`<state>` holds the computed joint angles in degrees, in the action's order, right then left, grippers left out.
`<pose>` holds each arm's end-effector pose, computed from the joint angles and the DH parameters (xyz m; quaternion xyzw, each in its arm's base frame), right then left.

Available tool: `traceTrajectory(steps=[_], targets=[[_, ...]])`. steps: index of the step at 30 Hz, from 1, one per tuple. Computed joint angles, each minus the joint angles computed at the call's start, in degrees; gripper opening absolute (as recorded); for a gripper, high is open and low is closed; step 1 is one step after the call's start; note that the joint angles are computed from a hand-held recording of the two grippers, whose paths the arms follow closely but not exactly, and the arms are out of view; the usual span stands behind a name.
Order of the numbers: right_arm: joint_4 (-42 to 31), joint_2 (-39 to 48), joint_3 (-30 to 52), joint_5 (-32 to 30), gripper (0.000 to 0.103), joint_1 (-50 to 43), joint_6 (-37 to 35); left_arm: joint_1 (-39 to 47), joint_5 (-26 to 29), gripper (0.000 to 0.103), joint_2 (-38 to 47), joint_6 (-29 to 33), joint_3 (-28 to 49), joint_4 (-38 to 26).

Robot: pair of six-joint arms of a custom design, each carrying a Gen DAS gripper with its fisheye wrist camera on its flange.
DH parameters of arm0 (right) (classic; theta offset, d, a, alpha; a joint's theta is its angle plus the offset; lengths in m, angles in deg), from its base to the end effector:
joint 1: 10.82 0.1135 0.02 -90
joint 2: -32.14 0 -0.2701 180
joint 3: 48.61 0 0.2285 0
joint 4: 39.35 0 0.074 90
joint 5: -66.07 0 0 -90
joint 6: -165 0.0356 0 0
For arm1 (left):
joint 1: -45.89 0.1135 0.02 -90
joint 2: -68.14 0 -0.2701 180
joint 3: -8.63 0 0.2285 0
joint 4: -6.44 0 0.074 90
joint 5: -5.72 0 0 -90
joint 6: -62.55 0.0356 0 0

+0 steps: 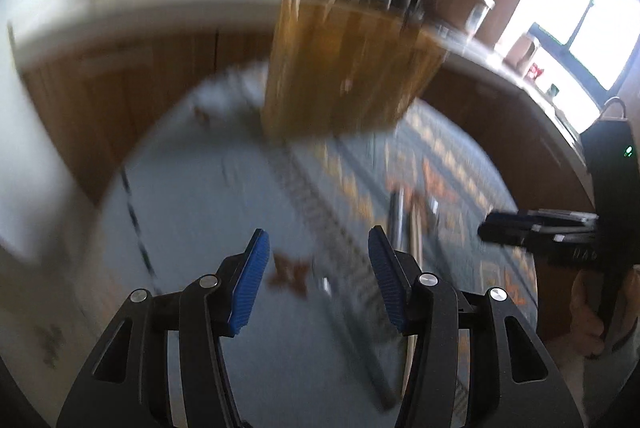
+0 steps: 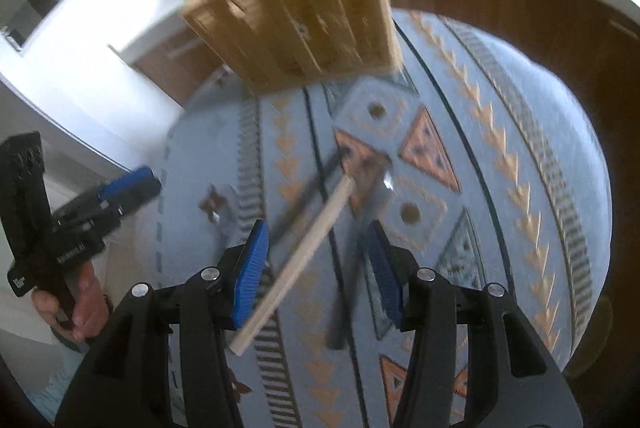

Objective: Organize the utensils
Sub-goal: 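Lower both tools to the table while the right tool grasps a clear spoon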

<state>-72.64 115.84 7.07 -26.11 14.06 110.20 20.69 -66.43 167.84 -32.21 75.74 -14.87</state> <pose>0.2214 0.1042 0.1785 0.0824 0.9651 0.1400 0.2052 0.2863 -0.1468 0.1695 0.2140 0.9158 -0.2216 0.2576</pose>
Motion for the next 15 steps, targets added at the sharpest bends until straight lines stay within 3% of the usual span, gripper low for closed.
traceTrajectory(steps=[5,9,11,15], targets=[[1.7,5.9,-0.6,-6.5,0.048,-4.1,-0.6,-1.4,-0.9,0.05,7.4,-0.8,1.3,-0.4],[1.8,8.2,-0.7,-4.3,0.048,-4.0,-0.6,-5.2,-9.9,0.05,8.9,-2.1,0.0,3.4],[2.1,9.3,-0.5,-2.6,0.048,-3.8,-0.8,-6.2,-10.6,0.052,9.5,-1.5,0.5,3.3],[2.4,13.1,1.7,-0.6,0.047,-2.7,-1.1,-10.6,-17.5,0.055,10.1,0.4,0.2,5.2]])
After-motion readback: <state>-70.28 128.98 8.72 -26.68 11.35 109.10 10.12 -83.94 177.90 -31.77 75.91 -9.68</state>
